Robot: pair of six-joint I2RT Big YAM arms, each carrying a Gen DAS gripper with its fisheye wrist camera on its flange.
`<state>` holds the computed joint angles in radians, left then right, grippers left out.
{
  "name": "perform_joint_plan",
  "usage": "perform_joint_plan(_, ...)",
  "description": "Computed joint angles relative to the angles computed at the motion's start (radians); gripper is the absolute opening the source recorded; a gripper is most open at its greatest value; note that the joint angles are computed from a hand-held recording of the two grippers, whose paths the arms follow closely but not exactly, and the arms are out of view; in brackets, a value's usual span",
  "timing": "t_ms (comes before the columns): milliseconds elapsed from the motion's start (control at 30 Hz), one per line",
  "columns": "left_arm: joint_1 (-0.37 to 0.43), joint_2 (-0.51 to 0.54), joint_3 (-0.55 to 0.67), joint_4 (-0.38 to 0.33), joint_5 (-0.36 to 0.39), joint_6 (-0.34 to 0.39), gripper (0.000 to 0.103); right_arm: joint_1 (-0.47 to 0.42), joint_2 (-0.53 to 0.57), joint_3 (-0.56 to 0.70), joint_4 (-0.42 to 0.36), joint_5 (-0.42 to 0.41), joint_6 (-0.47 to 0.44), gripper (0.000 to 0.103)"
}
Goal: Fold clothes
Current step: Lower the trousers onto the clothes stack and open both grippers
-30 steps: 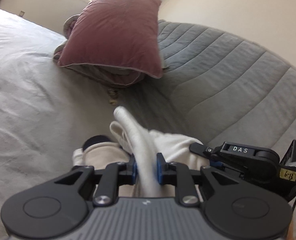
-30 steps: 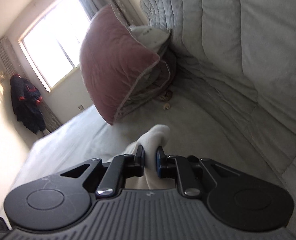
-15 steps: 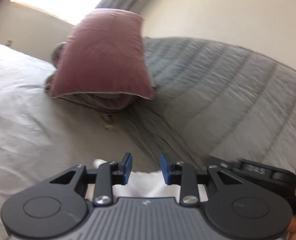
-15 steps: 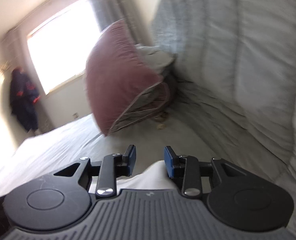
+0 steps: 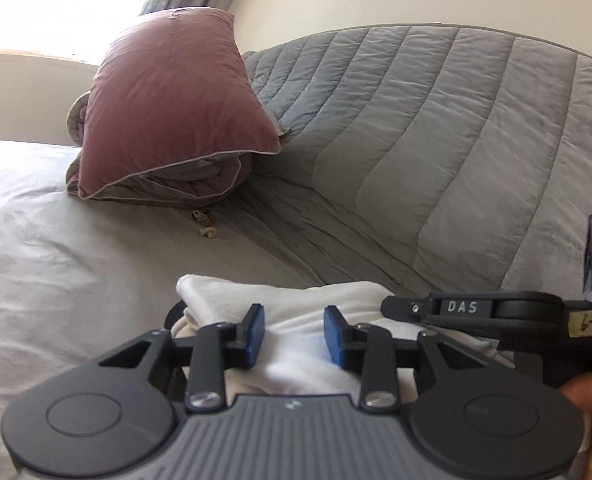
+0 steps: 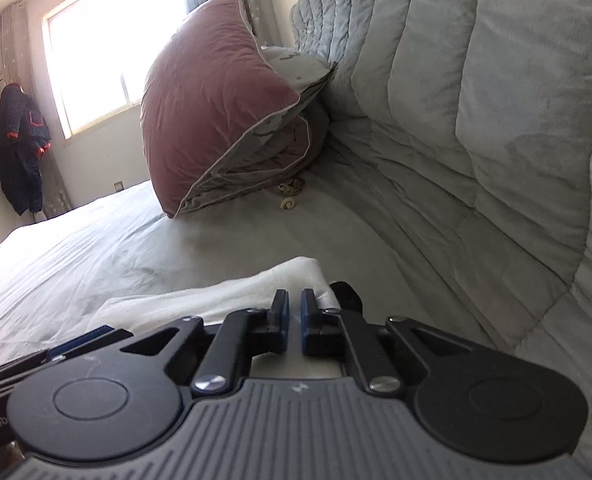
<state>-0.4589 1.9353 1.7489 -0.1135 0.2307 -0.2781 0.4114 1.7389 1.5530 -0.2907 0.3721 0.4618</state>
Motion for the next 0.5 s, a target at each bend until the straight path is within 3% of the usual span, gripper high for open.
perform_joint_plan(33,-0.001,-0.013,-0.015,0.008,-0.005,-0.006,0.049,0.005,-0.011,-0.005,0.008,0.001,0.005,0.011)
perform_joint_plan(67,-0.001,-0.027,-0.032,0.02,-0.011,-0.013,0.05,0.013,-0.009,0.006,0.011,0.009,0.003,0.019)
perform_joint_plan(100,0.0,-0.039,-0.048,0.03,-0.011,-0.013,0.05,0.022,-0.014,0.006,0.017,0.027,-0.01,0.021)
perform_joint_plan(300,0.005,-0.106,-0.137,0.032,0.001,0.023,0.05,0.068,-0.065,-0.041,0.046,0.105,-0.073,0.022)
perform_joint_plan(500,0.008,-0.165,-0.208,-0.017,0.01,0.035,0.05,0.087,-0.082,-0.06,-0.026,0.144,-0.027,0.023)
